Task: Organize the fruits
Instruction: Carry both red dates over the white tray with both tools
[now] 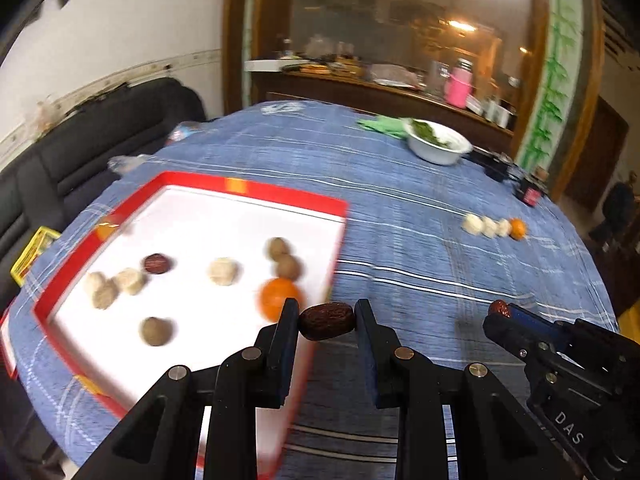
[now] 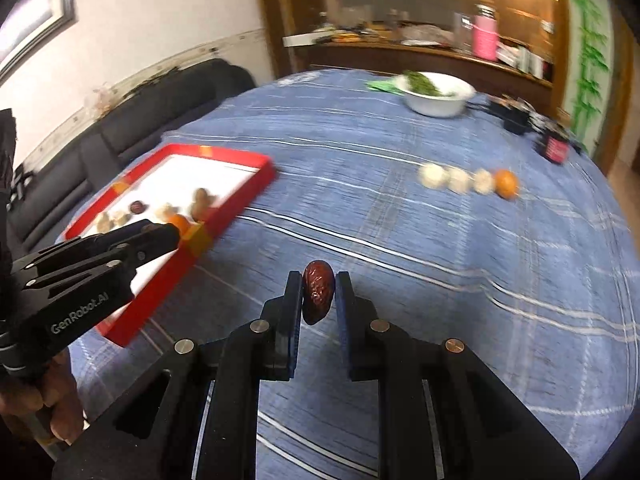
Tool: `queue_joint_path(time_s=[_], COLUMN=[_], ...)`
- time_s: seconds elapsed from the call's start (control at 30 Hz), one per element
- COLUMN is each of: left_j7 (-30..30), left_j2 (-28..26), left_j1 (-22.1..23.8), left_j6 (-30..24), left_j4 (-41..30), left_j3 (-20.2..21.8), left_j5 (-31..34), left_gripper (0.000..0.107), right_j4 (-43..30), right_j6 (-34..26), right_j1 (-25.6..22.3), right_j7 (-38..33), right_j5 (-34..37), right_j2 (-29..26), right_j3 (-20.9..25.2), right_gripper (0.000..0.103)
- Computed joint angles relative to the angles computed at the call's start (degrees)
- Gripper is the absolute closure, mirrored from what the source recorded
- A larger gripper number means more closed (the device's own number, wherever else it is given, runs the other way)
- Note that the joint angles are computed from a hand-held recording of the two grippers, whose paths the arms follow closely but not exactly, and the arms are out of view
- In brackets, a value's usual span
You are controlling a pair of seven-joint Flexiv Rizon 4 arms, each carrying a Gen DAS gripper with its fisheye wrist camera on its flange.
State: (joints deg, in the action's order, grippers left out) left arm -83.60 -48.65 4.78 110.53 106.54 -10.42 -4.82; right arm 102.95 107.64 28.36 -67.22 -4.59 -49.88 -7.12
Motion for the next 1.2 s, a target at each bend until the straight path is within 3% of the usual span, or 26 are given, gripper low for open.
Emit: queue_joint_path(time_s=[0.23,0.5,0.93,1.2], left_j7=[-2.6,-4.0,-2.3,-1.4], left_j2=[0.3,-0.9,-4.6,-6.7], left_j1=[2.0,3.8,1.9,-1.2], left_j6=[1.2,-1.0,-7.8,-12.5], left_j4=[1.0,-0.9,-10.2,-16.3], left_j3=[1.8,3.2,7.5,11.0], left_j5=[-1.9,-3.9,-9.2,-11.6], left_gripper=[0.08,0.08,0.08,0.08], right_j4=[-5.4,-12.6,-26.6,-34.6], right_j6=[-2.3,-6.4,-14.8,-19.7], right_j1=[-0.1,-0.9,-2.7,-2.7], right_j7=[-1.2,-1.8,-2.3,-1.6], right_j5=[-4.2,-9.3,-13.9,-13.3], right_j2=[-1.5,-4.2,-10.5,-14.5], right_j3=[3.0,7.1,12.1,12.4], right_gripper=[0.088,0.088,0.088,0.088])
